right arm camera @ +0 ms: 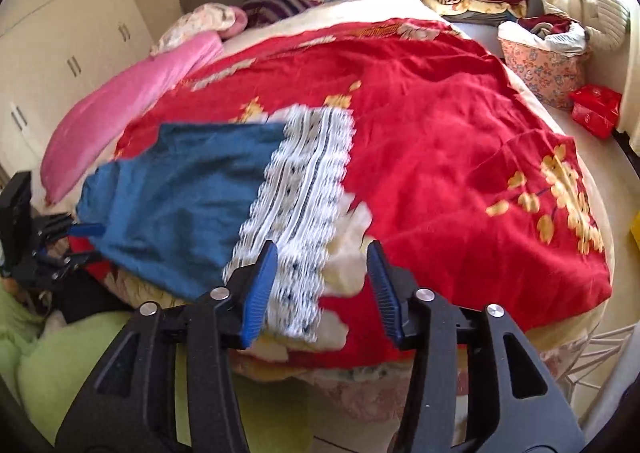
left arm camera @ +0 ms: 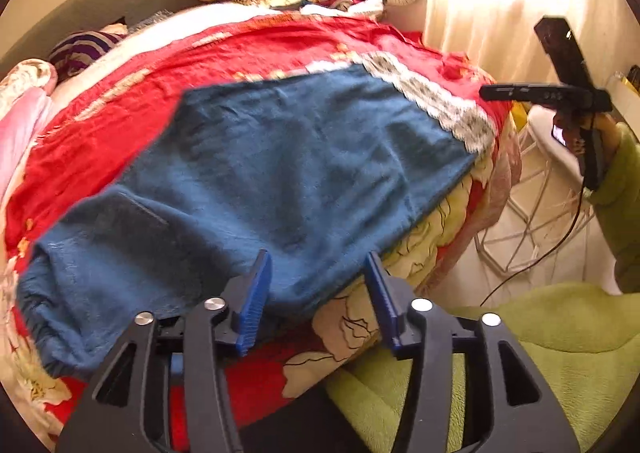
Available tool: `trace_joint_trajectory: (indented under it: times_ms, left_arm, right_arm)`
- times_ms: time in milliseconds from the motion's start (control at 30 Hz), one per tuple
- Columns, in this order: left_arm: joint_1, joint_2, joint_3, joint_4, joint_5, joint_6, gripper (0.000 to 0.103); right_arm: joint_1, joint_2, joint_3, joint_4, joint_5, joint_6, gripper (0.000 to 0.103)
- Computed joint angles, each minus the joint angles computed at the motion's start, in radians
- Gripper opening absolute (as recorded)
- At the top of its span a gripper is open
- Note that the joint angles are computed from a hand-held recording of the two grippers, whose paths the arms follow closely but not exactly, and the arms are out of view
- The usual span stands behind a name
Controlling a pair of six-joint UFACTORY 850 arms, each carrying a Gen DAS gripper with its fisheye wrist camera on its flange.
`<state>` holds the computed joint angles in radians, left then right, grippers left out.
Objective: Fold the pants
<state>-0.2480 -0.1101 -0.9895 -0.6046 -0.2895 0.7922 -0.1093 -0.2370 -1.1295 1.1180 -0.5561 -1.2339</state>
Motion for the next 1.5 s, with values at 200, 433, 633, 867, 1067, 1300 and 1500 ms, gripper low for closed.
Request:
trace_joint_trajectory:
  times_ms: [200, 433, 633, 867, 1067, 1300, 1500]
  left_arm:
    - [0.045, -0.037, -0.088, 0.07, -0.006, -0.117, 0.058]
    - [0.079, -0.188, -0.291, 0.161, -0.04, -0.282, 0.069]
    - [0.091, -0.366, -0.497, 0.254, -0.108, -0.402, 0.069]
    - [0.097, -0.53, -0.669, 0.233, -0.225, -0.348, 0.051]
    - [0.091, -0.522, -0.649, 0.133, -0.206, -0.262, 0.009]
    - [0.087, -0.535, -0.738, 0.158, -0.2, -0.328, 0.009]
    - [0.068, -0.64, -0.862, 0.36, -0.228, -0.538, 0.009]
  right_arm:
    - [0.019, -0.074, -0.105, 0.03, -0.012, 0.011, 0.049]
    - [0.045, -0.249, -0.33, -0.128, -0.052, 0.222, 0.051]
    - [0.05, -0.404, -0.51, -0.206, -0.13, 0.359, 0.051]
    - [0.059, -0.455, -0.551, -0.158, -0.184, 0.3, 0.04]
    - [0.065, -0.433, -0.523, -0.097, -0.221, 0.167, 0.013]
    - [0.061, -0.385, -0.551, -0.045, -0.133, 0.053, 0.012]
    - [0.106, -0.511, -0.747, -0.339, -0.084, 0.285, 0.014]
